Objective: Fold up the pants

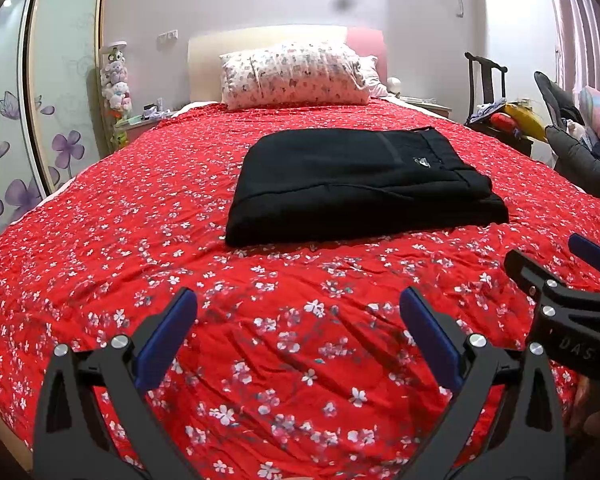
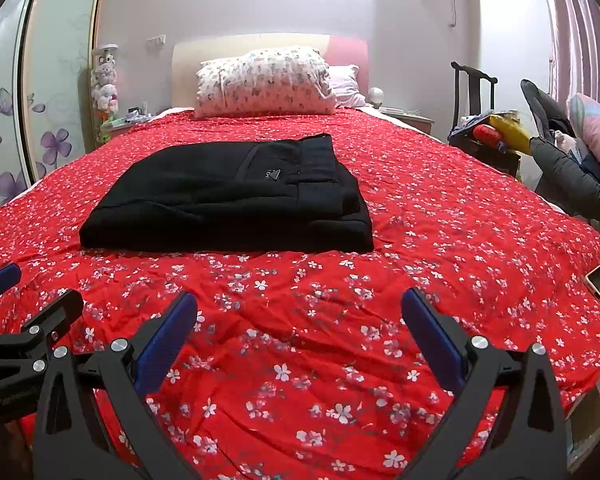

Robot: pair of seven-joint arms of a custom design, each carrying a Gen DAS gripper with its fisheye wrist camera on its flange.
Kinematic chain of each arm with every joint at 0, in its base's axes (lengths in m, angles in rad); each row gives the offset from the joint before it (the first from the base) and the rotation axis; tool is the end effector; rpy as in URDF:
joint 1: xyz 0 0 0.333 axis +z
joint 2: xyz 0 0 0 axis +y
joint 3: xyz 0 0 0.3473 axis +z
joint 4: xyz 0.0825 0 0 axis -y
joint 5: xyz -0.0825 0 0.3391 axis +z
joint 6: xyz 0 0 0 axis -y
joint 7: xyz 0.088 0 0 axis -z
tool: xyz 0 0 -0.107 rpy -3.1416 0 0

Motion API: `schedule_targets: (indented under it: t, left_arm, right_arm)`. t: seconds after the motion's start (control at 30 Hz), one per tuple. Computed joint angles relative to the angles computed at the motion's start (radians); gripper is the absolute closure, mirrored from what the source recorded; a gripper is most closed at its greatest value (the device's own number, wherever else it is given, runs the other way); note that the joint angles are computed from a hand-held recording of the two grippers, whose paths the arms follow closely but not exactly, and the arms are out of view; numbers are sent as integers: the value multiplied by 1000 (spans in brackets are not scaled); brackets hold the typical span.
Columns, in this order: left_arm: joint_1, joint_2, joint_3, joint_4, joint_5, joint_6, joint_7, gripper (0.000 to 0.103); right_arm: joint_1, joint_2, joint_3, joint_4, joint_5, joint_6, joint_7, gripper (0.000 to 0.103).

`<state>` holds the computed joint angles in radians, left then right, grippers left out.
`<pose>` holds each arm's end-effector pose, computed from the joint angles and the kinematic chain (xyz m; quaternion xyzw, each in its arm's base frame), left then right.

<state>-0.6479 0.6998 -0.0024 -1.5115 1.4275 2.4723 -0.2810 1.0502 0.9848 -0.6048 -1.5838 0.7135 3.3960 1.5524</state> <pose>0.5711 -0.4372 0.3266 -0.6535 0.5859 -0.2987 0.3748 0.6153 0.3744 0.3031 -0.6580 0.5580 -0.3350 0.3788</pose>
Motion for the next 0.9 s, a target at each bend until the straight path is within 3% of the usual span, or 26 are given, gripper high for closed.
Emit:
schedule_targets:
  t: [0.9]
  left_arm:
    - [-10, -8, 3, -11, 24, -36, -39, 2]
  right_arm:
    - [-1, -1, -1, 1, -4, -4, 4, 1]
